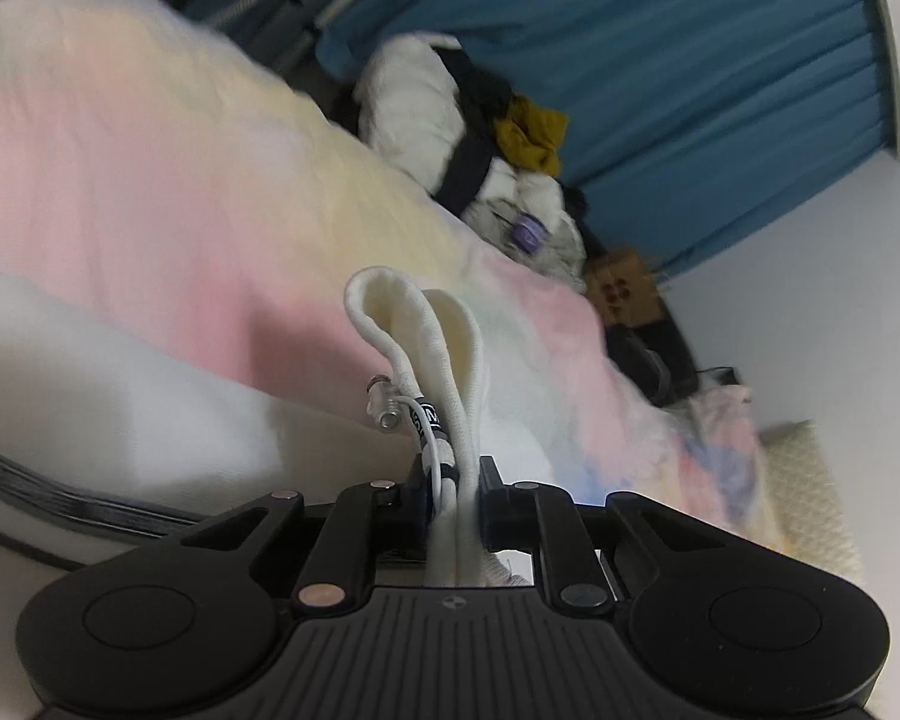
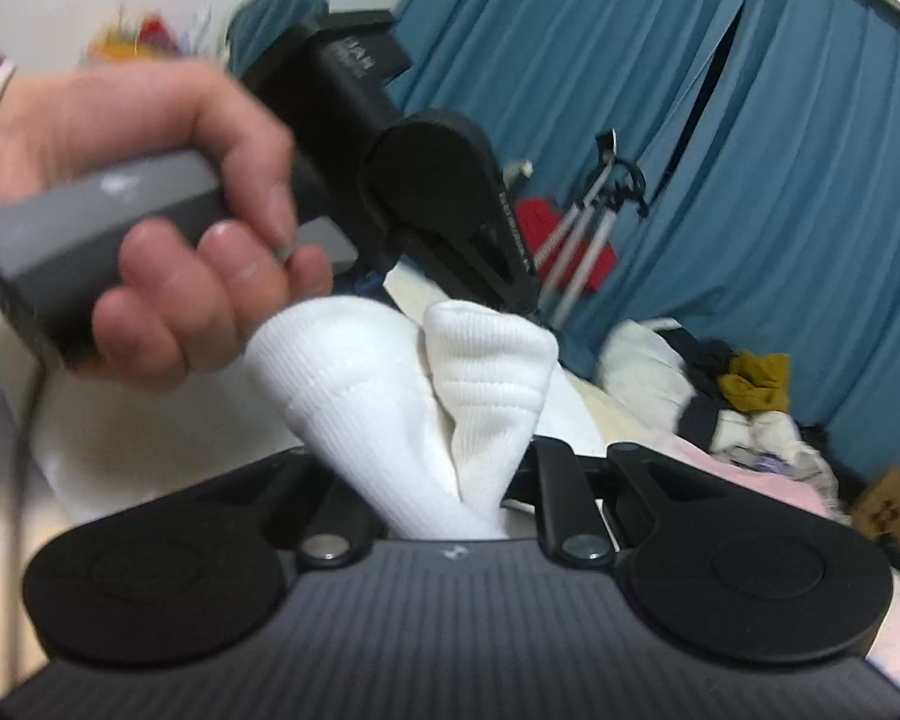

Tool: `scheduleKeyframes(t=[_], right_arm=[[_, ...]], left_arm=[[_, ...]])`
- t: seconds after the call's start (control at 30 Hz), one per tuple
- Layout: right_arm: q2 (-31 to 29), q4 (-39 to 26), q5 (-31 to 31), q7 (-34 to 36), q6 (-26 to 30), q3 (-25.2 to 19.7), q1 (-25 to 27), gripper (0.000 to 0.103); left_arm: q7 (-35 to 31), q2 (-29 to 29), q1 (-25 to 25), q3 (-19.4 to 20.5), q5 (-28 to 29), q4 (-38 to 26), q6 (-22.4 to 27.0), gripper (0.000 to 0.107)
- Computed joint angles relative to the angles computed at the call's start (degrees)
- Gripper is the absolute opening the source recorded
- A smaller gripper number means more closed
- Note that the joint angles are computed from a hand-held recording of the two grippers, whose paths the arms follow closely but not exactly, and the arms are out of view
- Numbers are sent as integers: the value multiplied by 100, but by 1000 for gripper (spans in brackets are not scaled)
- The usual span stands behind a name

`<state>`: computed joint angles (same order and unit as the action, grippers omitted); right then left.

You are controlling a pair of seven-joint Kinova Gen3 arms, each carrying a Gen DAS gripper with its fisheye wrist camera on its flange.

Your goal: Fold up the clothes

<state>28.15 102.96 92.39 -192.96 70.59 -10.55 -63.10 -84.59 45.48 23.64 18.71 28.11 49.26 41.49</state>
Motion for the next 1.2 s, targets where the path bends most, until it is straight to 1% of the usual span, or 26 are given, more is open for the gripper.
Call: scheduleKeyframes(t=[0.07,0.17,0.2,0.3,0.33,0.37,0.4,0.47,0.57,0.63,0.67,0.7,0.73,0.77,0.8,0.83,0.9,0.93,0.97,1.0,1.03,1.07,1.1,1.13,1.2], right_arm=[[9,25,194,-152,-212,-26,51,14],[57,40,244,-395,-680,-93,246,15],[70,21,191,-389,-819,-102,306,15],[41,30,85,-458,-1087,-95,378,17],[-4,52,64,-574,-1165,-114,381,21],[-56,78,55,-665,-1245,-134,381,27],[-126,143,104,-760,-1373,-141,425,30],[-256,253,204,-900,-1572,-191,481,45],[-558,436,305,-1129,-1976,-315,679,60],[-790,526,143,-1295,-2090,-425,735,60],[-922,578,49,-1404,-2131,-485,810,60],[-1066,671,45,-1606,-2174,-650,990,60],[-1186,751,66,-1839,-2153,-743,1140,60],[-1268,815,79,-2072,-2039,-740,1184,60],[-1327,862,24,-2285,-1832,-702,1122,60],[-1377,900,-124,-2409,-1599,-678,953,60],[-1348,882,-483,-2482,-1133,-414,519,60],[-1305,860,-619,-2503,-993,-333,457,60],[-1261,832,-749,-2492,-946,-310,501,60],[-1220,794,-872,-2458,-941,-392,646,60],[-1189,760,-961,-2420,-1028,-478,812,60],[-1174,745,-1026,-2389,-1197,-457,906,60],[-1161,742,-1089,-2374,-1423,-398,971,60],[-1140,748,-1129,-2377,-1656,-445,1121,59],[-1071,731,-1154,-2389,-2010,-384,1199,61]], left_arm=[[375,-112,144,-334,-267,-8,201,16],[745,114,414,-664,-818,-575,843,16],[835,195,448,-697,-912,-722,996,16],[978,336,423,-655,-961,-937,1144,16],[999,368,405,-634,-957,-988,1173,16],[1008,390,382,-610,-943,-1025,1194,16],[1015,412,360,-588,-926,-1062,1215,16],[1025,443,320,-556,-886,-1092,1242,16],[941,455,295,-535,-879,-1104,1291,16],[775,468,323,-542,-937,-1150,1305,16],[665,412,308,-524,-925,-1014,1198,17],[568,337,281,-497,-895,-820,1052,20],[496,277,257,-471,-859,-648,907,21],[449,198,230,-455,-826,-468,771,22],[414,100,198,-441,-795,-266,638,24],[388,-24,172,-439,-779,-50,496,24],[383,-318,165,-486,-814,392,203,36],[420,-482,205,-552,-889,606,56,39],[469,-642,248,-616,-975,811,-86,44],[541,-769,318,-698,-1104,956,-155,48],[629,-875,405,-790,-1262,1061,-175,48],[691,-967,437,-825,-1366,1168,-181,48],[733,-1053,430,-823,-1427,1277,-179,48],[838,-1143,436,-856,-1485,1383,-174,48],[1143,-1324,467,-961,-1610,1578,-150,48]])
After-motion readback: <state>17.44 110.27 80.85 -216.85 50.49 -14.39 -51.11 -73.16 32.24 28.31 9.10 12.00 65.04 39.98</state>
